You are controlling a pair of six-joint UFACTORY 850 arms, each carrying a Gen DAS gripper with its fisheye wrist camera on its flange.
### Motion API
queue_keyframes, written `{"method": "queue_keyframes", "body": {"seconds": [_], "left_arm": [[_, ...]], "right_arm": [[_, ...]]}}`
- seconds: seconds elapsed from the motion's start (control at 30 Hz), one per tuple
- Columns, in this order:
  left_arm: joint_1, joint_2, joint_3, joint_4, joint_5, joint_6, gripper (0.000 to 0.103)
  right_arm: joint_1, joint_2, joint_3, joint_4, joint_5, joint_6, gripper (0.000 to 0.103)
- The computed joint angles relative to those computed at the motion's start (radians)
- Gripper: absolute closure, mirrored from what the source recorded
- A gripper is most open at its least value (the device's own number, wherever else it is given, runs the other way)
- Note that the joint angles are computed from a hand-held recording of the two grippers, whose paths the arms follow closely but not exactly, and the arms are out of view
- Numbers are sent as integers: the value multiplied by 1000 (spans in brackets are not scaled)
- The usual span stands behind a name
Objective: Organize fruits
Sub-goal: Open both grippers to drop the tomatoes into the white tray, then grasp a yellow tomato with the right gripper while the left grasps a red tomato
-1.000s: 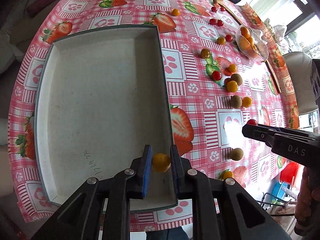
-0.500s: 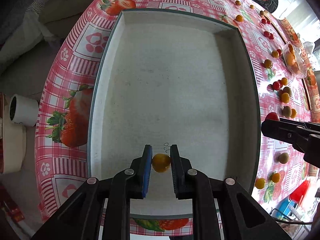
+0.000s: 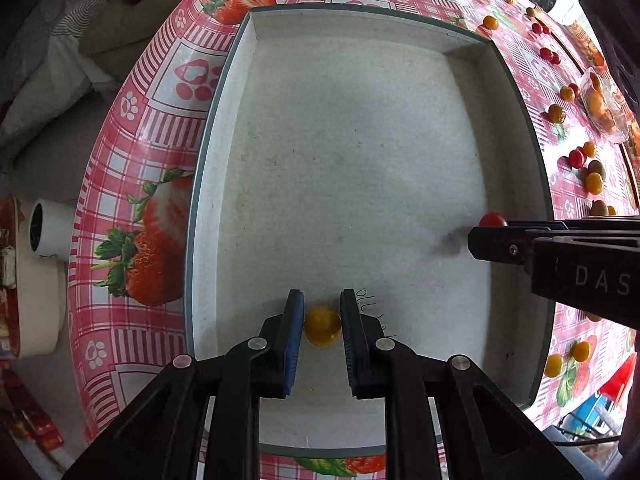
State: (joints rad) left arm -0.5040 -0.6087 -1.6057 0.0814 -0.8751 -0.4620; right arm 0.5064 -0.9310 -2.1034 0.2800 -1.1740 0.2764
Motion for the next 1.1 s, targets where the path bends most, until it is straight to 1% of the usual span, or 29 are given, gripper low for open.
{"method": "queue_keyframes", "body": {"seconds": [0.03,0.1,0.13,0.2,0.23,0.27,0.3,0.33,0.37,0.47,0.53,0.63,0.7,0.73,0.77,0.8,0.87,0.97,1.1], "left_arm": [[-3,-4,-5,10,-4,-3,80],[-14,-14,-20,75,-25,-39,49],[-16,-14,-22,95,-25,-55,26],[-16,-3,-12,110,-9,-66,25],[-15,-7,-18,105,-18,-56,25],[-14,-7,-18,105,-26,-50,25],[-14,-12,-24,104,-33,-43,25],[-13,-16,-30,100,-39,-35,25],[-14,-19,-36,97,-44,-30,25],[-20,-27,-59,102,-54,-18,25],[-33,-67,-133,101,-83,-13,25],[-48,-82,-175,100,-89,2,25],[-60,-99,-217,101,-94,14,25],[-65,-111,-243,100,-98,22,25],[-71,-124,-271,97,-102,32,25],[-79,-152,-322,92,-113,41,25],[-75,-180,-377,77,-111,82,25],[-95,-238,-497,61,-140,121,25],[-125,-335,-672,34,-200,157,25]], "right_arm": [[3,-10,-14,-4,2,5,82],[2,-21,-32,-8,-6,-7,81],[0,-25,-38,-3,-10,-9,79],[-8,-29,-46,20,-15,-12,69],[-12,-25,-43,24,-10,-13,56],[-15,-18,-39,26,-1,-13,49],[-23,-7,-32,42,11,-23,46],[-27,-1,-32,46,13,-26,38],[-30,11,-20,46,23,-28,34],[-46,55,28,58,60,-40,31],[-60,90,70,52,85,-36,31],[-78,139,140,31,115,-11,31],[-88,187,204,8,133,13,31],[-91,232,266,-3,150,26,31],[-100,252,296,-14,156,36,31],[-112,270,323,-26,163,46,31],[-131,306,375,-49,172,77,31],[-168,368,469,-77,188,113,31],[-203,426,564,-116,202,158,31]]}}
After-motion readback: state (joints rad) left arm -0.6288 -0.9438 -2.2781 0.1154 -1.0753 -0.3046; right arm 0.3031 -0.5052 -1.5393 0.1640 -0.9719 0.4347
